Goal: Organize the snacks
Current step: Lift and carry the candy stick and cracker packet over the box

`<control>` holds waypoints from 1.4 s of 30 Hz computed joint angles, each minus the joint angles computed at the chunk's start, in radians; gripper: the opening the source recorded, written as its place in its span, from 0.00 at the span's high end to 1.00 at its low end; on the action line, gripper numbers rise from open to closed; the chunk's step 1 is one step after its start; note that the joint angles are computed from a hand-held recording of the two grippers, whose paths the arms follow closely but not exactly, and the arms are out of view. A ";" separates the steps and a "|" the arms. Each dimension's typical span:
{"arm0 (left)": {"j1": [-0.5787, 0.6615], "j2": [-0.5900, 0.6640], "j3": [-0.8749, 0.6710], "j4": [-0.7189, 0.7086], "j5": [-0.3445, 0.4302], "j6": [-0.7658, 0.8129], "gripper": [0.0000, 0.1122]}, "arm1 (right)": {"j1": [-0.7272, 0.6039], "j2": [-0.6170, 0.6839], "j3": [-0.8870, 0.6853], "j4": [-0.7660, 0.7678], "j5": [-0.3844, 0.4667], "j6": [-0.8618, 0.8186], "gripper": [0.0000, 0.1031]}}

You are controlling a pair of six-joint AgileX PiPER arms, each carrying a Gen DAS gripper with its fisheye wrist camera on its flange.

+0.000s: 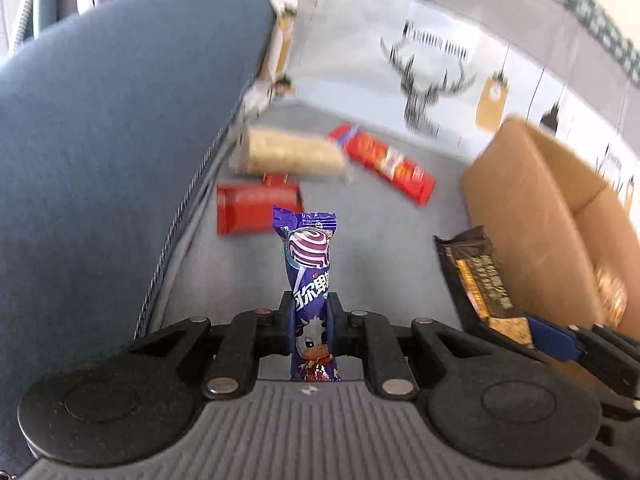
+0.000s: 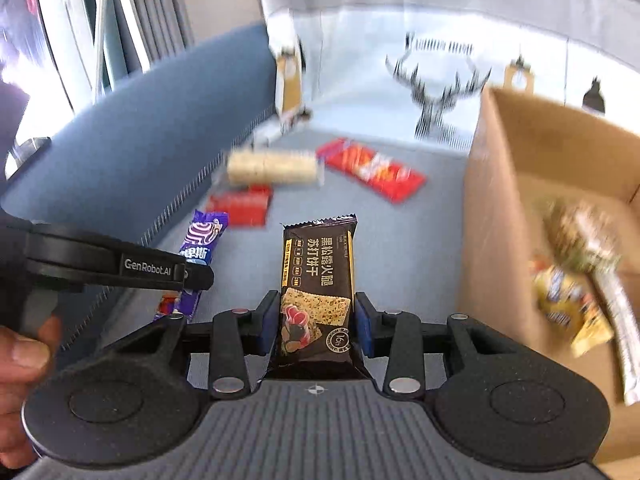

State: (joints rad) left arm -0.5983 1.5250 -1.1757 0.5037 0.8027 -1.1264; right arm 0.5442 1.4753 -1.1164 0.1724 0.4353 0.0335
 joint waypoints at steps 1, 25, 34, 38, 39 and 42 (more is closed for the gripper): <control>-0.011 -0.003 -0.005 0.032 -0.003 -0.036 0.86 | -0.017 -0.020 0.010 0.039 -0.018 -0.043 0.60; -0.190 0.145 -0.208 0.473 -0.128 -0.408 0.86 | -0.486 -0.216 0.170 1.079 -0.026 -1.249 0.60; -0.270 0.284 -0.371 0.598 -0.198 -0.441 0.86 | -0.658 -0.187 0.175 1.169 -0.079 -1.261 0.60; -0.305 0.352 -0.462 0.603 -0.205 -0.386 0.86 | -0.694 -0.175 0.175 1.191 -0.141 -1.258 0.60; -0.313 0.366 -0.480 0.604 -0.203 -0.369 0.86 | -0.698 -0.173 0.176 1.190 -0.155 -1.257 0.60; -0.324 0.390 -0.507 0.639 -0.222 -0.376 0.86 | -0.716 -0.161 0.168 1.155 -0.174 -1.219 0.60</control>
State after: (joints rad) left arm -0.9226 1.9152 -1.6830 1.1426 0.5811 -1.5027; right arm -0.1716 1.3140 -0.9481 1.3279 0.2610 -1.1851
